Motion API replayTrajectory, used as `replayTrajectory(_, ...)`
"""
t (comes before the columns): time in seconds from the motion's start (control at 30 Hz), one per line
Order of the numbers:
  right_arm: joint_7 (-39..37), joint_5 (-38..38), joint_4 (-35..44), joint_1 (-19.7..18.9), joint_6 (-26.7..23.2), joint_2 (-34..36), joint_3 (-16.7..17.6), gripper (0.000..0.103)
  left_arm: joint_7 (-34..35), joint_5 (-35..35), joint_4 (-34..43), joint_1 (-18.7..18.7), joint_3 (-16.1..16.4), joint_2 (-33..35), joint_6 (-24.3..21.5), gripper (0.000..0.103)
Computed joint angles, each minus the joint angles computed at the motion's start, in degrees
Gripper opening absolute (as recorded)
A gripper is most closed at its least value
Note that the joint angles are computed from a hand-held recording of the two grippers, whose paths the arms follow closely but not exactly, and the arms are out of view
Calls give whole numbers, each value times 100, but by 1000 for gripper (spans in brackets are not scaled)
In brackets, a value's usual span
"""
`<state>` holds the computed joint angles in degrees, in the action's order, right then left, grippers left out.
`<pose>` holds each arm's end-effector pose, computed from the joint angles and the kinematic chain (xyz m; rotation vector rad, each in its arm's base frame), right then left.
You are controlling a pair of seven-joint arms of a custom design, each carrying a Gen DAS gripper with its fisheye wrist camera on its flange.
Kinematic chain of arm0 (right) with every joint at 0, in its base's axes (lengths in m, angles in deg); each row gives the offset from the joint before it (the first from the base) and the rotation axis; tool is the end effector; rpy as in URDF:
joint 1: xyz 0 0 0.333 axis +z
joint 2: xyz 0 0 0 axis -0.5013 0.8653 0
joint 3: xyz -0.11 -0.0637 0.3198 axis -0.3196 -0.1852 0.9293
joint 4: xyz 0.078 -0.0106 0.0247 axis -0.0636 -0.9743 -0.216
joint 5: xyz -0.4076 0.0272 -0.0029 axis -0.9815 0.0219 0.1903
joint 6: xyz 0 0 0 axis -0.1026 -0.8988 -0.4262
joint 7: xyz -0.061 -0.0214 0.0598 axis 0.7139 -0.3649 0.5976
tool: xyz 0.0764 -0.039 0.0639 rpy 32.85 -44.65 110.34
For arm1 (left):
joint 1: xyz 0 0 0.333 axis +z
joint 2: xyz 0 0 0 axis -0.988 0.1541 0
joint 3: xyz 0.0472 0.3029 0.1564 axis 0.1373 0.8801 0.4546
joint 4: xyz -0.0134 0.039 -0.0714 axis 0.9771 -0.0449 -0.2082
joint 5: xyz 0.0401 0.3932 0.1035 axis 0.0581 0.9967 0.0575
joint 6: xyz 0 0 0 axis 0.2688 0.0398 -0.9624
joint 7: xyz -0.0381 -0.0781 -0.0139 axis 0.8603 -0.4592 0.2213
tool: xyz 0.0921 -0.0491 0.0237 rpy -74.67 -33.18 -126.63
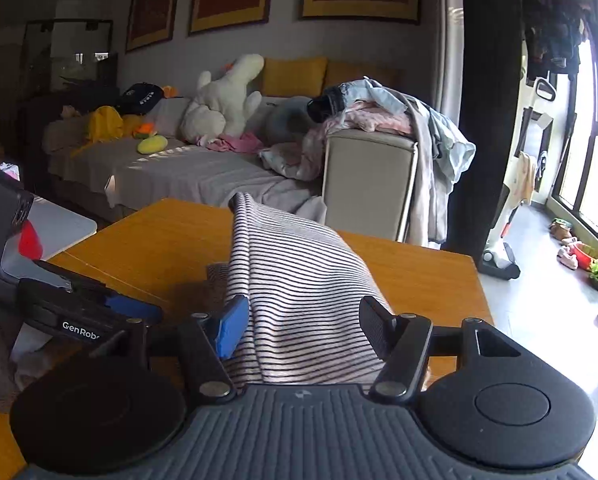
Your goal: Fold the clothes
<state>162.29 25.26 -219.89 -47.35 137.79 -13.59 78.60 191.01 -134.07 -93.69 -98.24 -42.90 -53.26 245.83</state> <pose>0.3659 0.1764 0.4891 -1.6535 1.4261 -0.9467 0.4859 -0.3741 0.4400 -1.3364 2.3255 -1.3328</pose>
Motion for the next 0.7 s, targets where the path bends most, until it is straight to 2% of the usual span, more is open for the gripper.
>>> replayTrajectory(0.07, -44, -63, 142, -118, -18, 344, 159, 65, 17, -23, 0, 17, 0, -6, -17, 72)
replayTrajectory(0.13, -73, -163, 244, -420, -215, 490, 477, 70, 66, -92, -1, 35, 11, -21, -36, 72)
replayTrajectory(0.17, -54, -249, 239, -630, -186, 435, 701, 71, 172, -219, 19, 65, 6, -17, -50, 72)
replayTrajectory(0.2, -43, -312, 251, -692, -255, 352, 769, 72, 303, -381, 34, 78, 3, -18, -48, 72)
replayTrajectory(0.33, 228, -523, 348, -649, -778, -31, 687, 72, 702, -953, 136, -20, 147, 9, -29, 72)
replayTrajectory(0.5, 390, -1016, 395, -769, -519, -357, 917, 80, 886, -1236, 202, -273, 370, 23, 23, 72)
replayTrajectory(0.7, 641, -1336, 752, -1922, -515, -286, 2037, 80, 546, -878, 160, -359, 448, 29, 126, 72)
